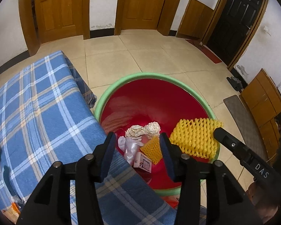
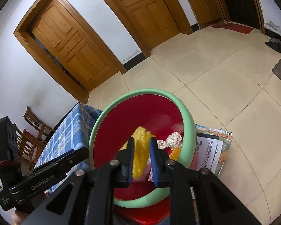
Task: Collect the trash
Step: 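Open the left tool to drop the plastic bag while the right tool drops the foam net into the bucket, then move both open tools back over the orange mesh bag and green toy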
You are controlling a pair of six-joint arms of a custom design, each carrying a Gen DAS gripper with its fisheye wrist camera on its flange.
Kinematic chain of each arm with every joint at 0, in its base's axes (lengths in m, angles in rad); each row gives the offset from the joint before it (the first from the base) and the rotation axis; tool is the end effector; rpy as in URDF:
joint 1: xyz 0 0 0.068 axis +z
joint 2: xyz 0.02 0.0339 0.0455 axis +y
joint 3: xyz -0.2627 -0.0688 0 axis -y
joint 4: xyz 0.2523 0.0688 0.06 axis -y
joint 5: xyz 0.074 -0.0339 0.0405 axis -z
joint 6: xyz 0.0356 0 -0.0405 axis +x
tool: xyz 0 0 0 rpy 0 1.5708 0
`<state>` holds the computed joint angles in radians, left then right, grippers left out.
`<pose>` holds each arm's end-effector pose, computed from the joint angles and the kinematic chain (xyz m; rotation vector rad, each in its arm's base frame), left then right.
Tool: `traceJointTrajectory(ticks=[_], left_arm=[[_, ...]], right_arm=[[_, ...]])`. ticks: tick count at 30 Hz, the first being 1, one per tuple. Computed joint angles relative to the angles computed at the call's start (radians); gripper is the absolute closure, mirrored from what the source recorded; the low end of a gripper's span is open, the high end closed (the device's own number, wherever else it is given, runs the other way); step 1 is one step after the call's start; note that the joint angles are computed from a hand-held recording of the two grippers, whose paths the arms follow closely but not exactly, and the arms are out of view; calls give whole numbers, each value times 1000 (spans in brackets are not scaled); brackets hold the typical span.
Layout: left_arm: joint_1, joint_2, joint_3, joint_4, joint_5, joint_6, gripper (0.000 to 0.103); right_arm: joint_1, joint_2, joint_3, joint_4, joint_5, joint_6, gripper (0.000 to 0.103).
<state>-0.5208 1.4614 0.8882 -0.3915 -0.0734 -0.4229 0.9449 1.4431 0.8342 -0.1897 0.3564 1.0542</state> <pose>0.2600 -0.1461 0.1982 0.0957 2.5537 -0.2796 0.1874 0.2381 0.2021 0.3033 2.3617 0.5808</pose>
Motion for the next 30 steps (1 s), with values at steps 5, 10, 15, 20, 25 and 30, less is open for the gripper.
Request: traceJointTrajectory(ticks=[5, 10, 15, 20, 25, 30], left_arm=[[9, -39, -19, -11, -2, -7, 53], [28, -88, -42, -38, -11, -15, 51], [50, -156, -76, -64, -14, -30, 51], [86, -238, -108, -104, -26, -33, 51], [133, -336, -144, -140, -32, -33, 49], [210, -419, -174, -173, -16, -10, 47]], right_arm=[[7, 4, 8, -1, 10, 0, 70], [19, 8, 18, -4, 13, -3, 68], [33, 21, 40, -14, 13, -5, 65], [52, 41, 78, -35, 17, -9, 59], [75, 70, 119, -53, 17, -18, 51], [101, 115, 180, -84, 14, -24, 46]])
